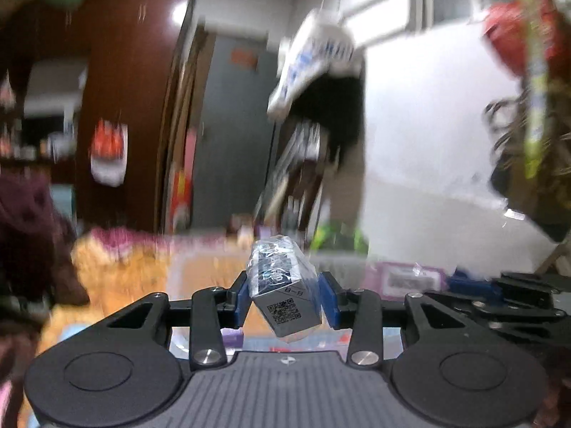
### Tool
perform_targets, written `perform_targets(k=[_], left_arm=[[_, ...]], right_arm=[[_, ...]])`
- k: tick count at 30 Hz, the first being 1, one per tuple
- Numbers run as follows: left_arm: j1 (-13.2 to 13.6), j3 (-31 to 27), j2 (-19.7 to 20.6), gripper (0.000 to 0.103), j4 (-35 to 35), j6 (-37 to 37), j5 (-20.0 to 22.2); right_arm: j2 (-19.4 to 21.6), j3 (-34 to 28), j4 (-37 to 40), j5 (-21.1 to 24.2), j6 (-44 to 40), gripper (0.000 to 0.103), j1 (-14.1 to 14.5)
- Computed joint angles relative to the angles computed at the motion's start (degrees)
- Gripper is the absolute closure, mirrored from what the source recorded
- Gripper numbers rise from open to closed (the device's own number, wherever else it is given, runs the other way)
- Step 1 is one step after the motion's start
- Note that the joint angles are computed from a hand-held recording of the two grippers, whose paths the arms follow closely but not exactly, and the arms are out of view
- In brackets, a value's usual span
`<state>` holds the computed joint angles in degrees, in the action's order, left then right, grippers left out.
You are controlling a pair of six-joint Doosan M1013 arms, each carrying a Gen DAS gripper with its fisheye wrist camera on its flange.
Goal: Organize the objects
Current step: 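Lift both held packages into the white basket and open both tools, then grasp a clear bag with dark contents with the left tool while the right grasps a white wrapped package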
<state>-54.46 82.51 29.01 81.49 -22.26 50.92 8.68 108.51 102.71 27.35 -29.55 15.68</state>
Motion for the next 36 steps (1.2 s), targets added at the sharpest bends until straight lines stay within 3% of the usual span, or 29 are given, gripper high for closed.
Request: perform_targets(k=[2, 3, 4, 6, 7, 9, 11, 15, 17, 20, 22, 24, 25, 27, 36], left_arm=[[1.7, -2.1, 1.1, 0.045, -6.6, 5.9, -3.1], [1.7, -3.0, 1.7, 0.033, -7.3, 7.1, -1.7], [1.4, -3.2, 2.1, 0.030, -6.8, 7.0, 0.2], [0.3, -1.1, 1.4, 0.028, -2.6, 3.2, 1.2], [-0.4, 0.5, 0.7, 0.025, -0.5, 0.7, 1.0], [-2.8, 3.9, -0.5, 0.021, 3.9, -4.6, 3.0], [-5.6, 7.6, -1.1, 0.014, 8.2, -8.7, 4.9], [-10.8, 11.4, 0.5, 0.013, 11.5, -13.9, 7.4], [-12.2, 12.0, 1.3, 0.013, 11.5, -15.0, 6.2], [-13.0, 11.5, 2.9, 0.013, 10.3, -14.4, 6.9], [-13.2, 10.6, 3.9, 0.014, 8.4, -13.2, 8.5], [-13.2, 10.2, 4.5, 0.014, 7.5, -13.2, 9.5], [-13.1, 10.6, 4.4, 0.014, 7.6, -13.7, 8.9], [-13.2, 11.0, 4.3, 0.014, 8.5, -14.9, 8.1], [-13.4, 8.6, 6.4, 0.014, 7.3, -11.4, 10.5]], right_arm=[[1.3, -1.6, -4.8, -2.0, 4.6, 0.068, 0.8], [1.2, -1.1, -2.7, -2.4, 2.7, 0.054, 0.9], [0.8, -0.1, 0.6, -1.6, -0.3, 0.045, 0.5], [-0.9, 3.4, 7.9, 2.9, -7.4, 0.004, -1.2], [-1.9, 5.3, 10.7, 4.4, -10.3, 0.000, -2.0], [-3.7, 9.8, 14.8, 9.4, -14.5, 0.000, -4.4], [-4.2, 13.3, 12.5, 14.6, -13.8, 0.000, -7.3], [-3.4, 18.0, 11.1, 18.1, -12.8, 0.000, -9.4], [-2.7, 18.5, 10.2, 17.8, -12.5, 0.000, -8.8], [-2.3, 17.7, 13.5, 11.2, -17.9, 0.000, -5.5], [-1.7, 16.6, 12.5, 8.3, -17.2, 0.001, -4.3], [-1.4, 15.6, 9.3, 7.2, -13.2, 0.016, -4.1], [-1.5, 15.6, 8.5, 7.5, -12.2, 0.022, -4.3], [-1.3, 15.8, 6.1, 8.9, -10.3, 0.047, -5.1], [-3.0, 21.4, 11.7, 15.3, -14.9, 0.053, -8.8]])
